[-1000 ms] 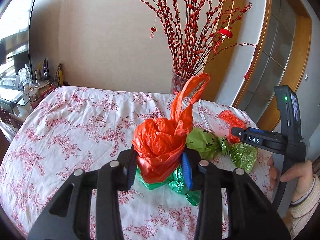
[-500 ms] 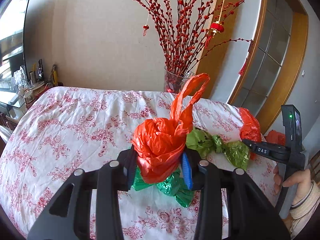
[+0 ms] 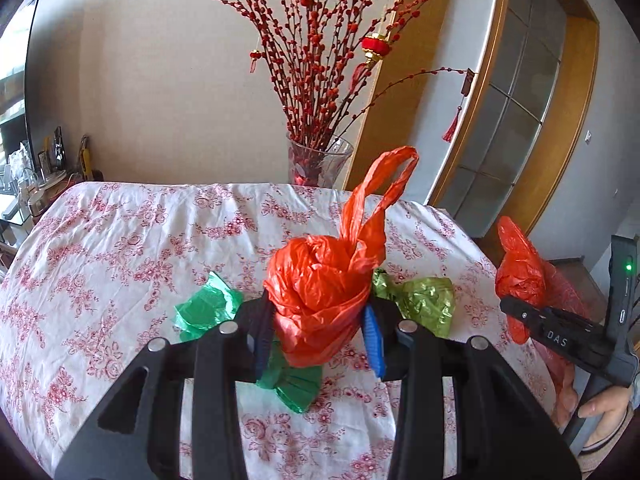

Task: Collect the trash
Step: 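Grasp the red bag with the right tool while the left tool holds the orange bag, then carry both bags over the red bin and open both tools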

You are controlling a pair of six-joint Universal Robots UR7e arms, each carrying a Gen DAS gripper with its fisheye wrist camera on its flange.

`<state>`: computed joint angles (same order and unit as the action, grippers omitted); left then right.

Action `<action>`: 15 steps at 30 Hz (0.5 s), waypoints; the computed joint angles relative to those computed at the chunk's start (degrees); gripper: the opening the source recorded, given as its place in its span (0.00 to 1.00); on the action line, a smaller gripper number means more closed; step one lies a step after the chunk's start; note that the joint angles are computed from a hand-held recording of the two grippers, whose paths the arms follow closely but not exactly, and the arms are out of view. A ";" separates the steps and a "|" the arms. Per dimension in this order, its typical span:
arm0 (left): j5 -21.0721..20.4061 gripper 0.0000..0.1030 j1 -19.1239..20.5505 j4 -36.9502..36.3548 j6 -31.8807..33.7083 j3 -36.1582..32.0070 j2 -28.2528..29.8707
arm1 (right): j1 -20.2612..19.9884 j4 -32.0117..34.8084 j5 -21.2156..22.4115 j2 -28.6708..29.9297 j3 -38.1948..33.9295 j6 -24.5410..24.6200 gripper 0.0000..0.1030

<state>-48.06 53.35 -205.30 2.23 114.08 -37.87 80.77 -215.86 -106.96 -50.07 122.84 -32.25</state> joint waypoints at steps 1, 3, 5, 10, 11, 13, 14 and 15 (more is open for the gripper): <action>-0.30 0.37 -0.28 0.22 -0.13 -0.05 0.18 | -0.33 -0.92 0.52 -0.63 1.09 0.04 0.33; -1.00 0.37 -0.79 0.89 -0.43 -0.24 0.44 | -0.84 -2.84 1.26 -1.76 3.09 0.07 0.33; -1.63 0.37 -1.33 1.44 -0.43 -0.45 0.74 | -1.26 -5.23 1.91 -2.54 4.83 0.02 0.33; -3.44 0.37 -2.48 2.53 -0.58 -0.94 1.48 | -2.32 -10.49 4.14 -4.15 8.69 1.42 0.33; -3.88 0.37 -2.66 2.79 -0.70 -1.05 1.68 | -2.69 -11.71 4.66 -4.62 9.69 1.40 0.33; -4.67 0.37 -3.11 3.57 -1.06 -1.33 2.13 | -3.22 -13.83 5.46 -5.05 11.20 1.31 0.33; -5.06 0.37 -3.30 3.93 -1.15 -1.47 2.40 | -3.33 -15.08 5.66 -4.96 11.72 1.35 0.33; -5.40 0.37 -3.59 4.32 -1.28 -1.62 2.68 | -3.45 -16.46 5.87 -4.87 12.28 1.40 0.33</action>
<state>-53.46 49.77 -200.97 0.95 112.46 -35.19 77.32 -232.31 -101.10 -54.94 135.12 -30.85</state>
